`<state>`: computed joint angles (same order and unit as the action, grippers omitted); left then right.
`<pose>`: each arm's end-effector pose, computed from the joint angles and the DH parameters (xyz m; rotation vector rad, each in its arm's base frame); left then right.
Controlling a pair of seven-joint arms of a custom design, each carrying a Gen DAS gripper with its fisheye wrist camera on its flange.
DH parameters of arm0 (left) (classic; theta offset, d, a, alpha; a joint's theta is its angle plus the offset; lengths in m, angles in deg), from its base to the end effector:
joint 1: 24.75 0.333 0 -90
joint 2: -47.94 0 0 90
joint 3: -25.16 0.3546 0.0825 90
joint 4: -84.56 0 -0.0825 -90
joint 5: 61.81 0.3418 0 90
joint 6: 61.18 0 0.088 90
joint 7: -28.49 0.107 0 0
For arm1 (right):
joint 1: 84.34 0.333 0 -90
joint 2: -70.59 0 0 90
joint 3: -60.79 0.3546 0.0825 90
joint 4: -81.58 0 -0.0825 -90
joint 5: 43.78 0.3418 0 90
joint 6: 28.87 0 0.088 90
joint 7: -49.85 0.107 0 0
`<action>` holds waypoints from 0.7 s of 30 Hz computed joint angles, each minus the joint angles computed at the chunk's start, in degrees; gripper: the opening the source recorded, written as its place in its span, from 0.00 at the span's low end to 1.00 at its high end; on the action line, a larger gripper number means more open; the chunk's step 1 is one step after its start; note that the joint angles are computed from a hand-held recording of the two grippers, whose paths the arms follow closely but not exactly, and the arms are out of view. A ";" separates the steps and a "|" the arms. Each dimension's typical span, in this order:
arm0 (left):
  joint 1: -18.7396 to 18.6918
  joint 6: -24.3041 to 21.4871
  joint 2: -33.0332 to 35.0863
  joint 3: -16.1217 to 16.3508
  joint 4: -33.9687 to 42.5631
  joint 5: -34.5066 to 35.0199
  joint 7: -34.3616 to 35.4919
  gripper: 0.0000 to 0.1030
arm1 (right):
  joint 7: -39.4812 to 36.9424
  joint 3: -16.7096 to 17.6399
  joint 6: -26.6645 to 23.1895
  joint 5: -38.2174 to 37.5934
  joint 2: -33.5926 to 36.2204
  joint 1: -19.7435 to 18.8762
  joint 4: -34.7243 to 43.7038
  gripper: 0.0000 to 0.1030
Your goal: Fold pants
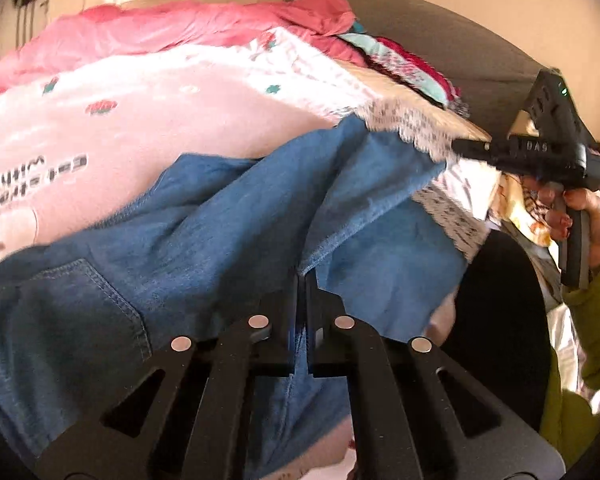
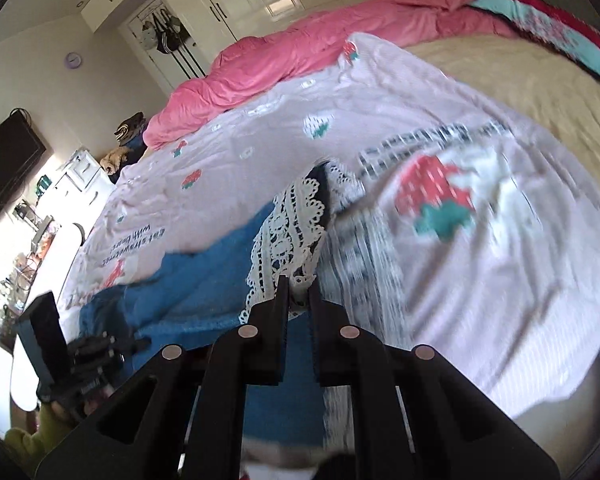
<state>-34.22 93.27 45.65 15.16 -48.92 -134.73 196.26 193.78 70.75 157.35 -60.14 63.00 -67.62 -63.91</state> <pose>0.4700 -0.1332 0.4463 -1.2783 2.4739 -1.1725 0.3982 0.2345 0.4874 -1.4926 1.7696 -0.2206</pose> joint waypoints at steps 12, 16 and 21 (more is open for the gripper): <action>-2.74 2.58 -4.11 -0.46 -6.08 2.17 2.20 0.00 | -6.60 -11.47 -5.10 12.24 -6.87 16.89 -9.16 0.08; -3.50 2.49 -4.14 -0.39 -6.38 1.51 3.76 0.00 | -5.36 -6.42 -7.88 10.72 -7.20 11.55 -8.92 0.09; -4.25 5.10 -1.93 -1.56 -6.68 4.97 0.66 0.00 | -3.20 -2.97 -10.50 7.77 -5.50 6.97 -7.87 0.08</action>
<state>-38.47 98.37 43.72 13.59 -55.61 -129.76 196.92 190.58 67.78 146.85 -52.38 57.51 -60.65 -71.78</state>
